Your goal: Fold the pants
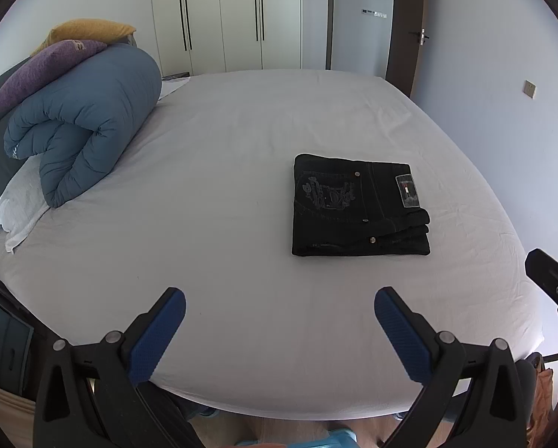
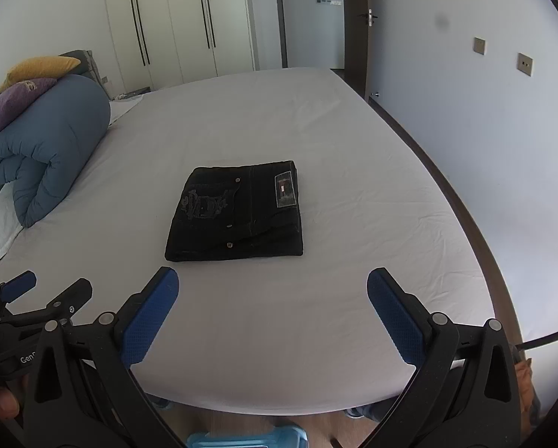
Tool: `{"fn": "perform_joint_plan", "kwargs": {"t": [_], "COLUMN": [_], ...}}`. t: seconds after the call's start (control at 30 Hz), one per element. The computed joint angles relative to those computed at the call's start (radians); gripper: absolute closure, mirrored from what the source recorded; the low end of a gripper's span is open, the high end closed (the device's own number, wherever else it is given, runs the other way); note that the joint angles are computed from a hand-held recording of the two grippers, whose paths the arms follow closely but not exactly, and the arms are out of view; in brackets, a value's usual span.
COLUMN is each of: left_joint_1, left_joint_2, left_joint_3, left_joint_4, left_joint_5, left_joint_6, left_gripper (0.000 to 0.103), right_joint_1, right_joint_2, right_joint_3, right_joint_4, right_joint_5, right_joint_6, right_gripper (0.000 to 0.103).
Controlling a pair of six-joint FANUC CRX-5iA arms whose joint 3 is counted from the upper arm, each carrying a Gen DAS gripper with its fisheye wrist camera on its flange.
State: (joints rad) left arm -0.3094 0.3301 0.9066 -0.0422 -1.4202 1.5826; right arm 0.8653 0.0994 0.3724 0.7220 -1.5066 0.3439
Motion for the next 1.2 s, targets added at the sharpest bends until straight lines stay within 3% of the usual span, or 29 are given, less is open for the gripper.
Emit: {"fn": "perform_joint_plan", "kwargs": {"t": [1.2], "left_joint_1": [0.000], "left_joint_2": [-0.015], "left_joint_3": [-0.032], "left_joint_4": [0.007], "left_joint_5": [-0.003], "left_joint_6": [0.001], "left_gripper": [0.000], "right_joint_1": [0.004], "right_joint_2": [0.008], "right_joint_3": [-0.005], "right_joint_4": [-0.029], "right_joint_5": [0.004], "right_joint_6": [-0.001], "right_gripper": [0.000]}}
